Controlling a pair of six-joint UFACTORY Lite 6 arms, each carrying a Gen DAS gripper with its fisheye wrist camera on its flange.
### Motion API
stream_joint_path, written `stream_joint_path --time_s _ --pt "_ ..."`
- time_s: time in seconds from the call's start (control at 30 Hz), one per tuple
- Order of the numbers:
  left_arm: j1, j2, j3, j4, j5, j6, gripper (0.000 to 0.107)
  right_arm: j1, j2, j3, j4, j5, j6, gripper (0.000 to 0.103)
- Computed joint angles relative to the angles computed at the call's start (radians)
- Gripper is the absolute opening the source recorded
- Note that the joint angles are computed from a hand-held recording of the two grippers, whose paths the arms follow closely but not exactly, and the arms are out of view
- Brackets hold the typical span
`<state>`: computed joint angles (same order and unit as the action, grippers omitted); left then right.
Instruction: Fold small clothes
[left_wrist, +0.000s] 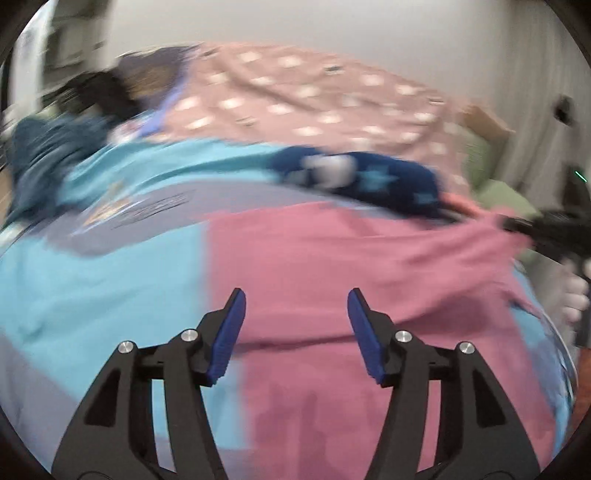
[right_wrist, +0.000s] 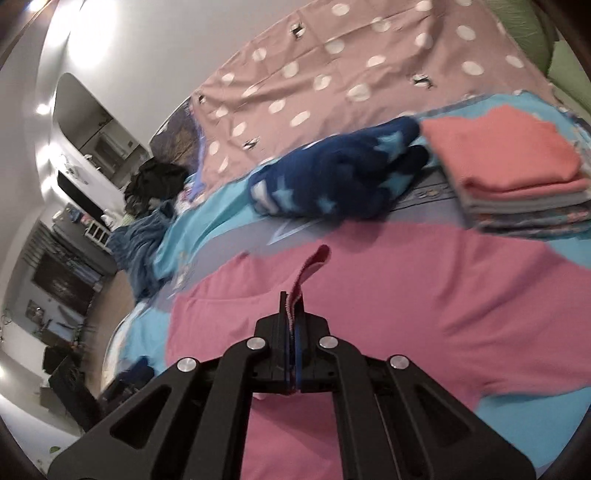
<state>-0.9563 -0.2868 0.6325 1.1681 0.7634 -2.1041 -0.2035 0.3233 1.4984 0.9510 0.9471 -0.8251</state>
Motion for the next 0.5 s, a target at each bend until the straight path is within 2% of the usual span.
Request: stream_joint_path --time_s 0.1,0.27,0.43,0.5 --pt "0.082 -0.098 -0.132 -0.058 -0.063 0.019 0.058 -0.017 0.087 0.007 -0.013 -0.041 -0.025 0.001" --pt "0.152 -0.063 -0.181 -0.018 -0.2 -0.015 0.058 -0.008 0.117 -0.014 -0.008 -0.073 -0.027 0.001" --pt "0.144 0.065 -0.087 -0.011 -0.14 0.002 0.058 -0.066 0.031 -0.033 0.192 0.054 -0.194 0.001" --pt "0.174 0.124 -0.039 -0.055 -0.108 0.033 0.056 -0.033 0.02 -0.05 0.119 -0.064 -0.162 0.005"
